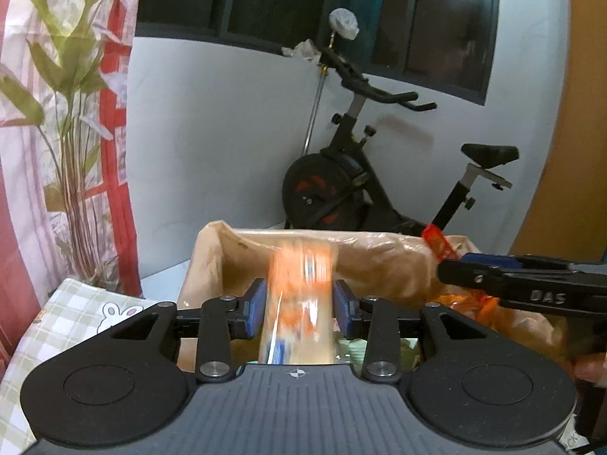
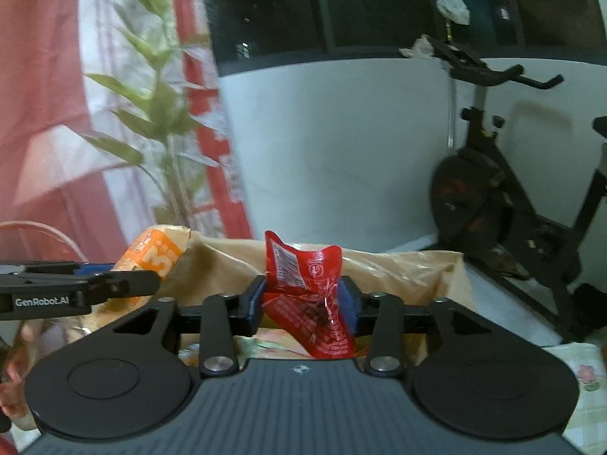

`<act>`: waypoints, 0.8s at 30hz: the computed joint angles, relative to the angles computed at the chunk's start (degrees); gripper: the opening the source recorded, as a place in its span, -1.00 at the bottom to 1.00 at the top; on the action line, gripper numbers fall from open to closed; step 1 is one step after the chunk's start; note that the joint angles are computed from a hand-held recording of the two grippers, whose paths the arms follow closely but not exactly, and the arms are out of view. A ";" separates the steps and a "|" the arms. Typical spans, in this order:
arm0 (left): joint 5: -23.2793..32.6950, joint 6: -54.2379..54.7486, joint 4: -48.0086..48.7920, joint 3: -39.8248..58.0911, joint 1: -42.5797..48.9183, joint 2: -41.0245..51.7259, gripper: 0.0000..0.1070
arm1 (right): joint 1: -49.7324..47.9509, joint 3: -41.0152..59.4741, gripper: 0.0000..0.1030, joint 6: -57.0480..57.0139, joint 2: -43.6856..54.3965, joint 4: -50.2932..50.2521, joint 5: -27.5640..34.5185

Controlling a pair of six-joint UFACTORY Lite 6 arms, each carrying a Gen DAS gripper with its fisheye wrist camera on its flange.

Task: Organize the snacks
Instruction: 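Lift the wafer bar and red packet and carry both over the box, then open both grippers to drop the wafer bar and red packet into the box, then move both tools back to the snacks beside the box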

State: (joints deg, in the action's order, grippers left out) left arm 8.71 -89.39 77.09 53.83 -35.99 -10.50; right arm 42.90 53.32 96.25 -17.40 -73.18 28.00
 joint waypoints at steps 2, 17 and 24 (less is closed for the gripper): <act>-0.15 -1.47 1.19 -1.10 0.26 -0.98 0.09 | -0.63 -0.33 0.04 -0.87 -0.32 0.68 -0.58; 4.38 21.74 -18.71 -11.58 -3.10 -20.29 0.31 | 16.97 -5.26 0.88 -0.38 -10.99 -0.91 17.45; 7.89 35.78 -33.97 -19.57 -3.48 -33.43 0.31 | 30.66 -9.50 1.00 4.71 -15.30 -2.20 29.58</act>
State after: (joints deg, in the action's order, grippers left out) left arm 16.60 -53.61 43.12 34.26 -39.47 -43.92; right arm 73.55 43.83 100.96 -32.70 -75.38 57.58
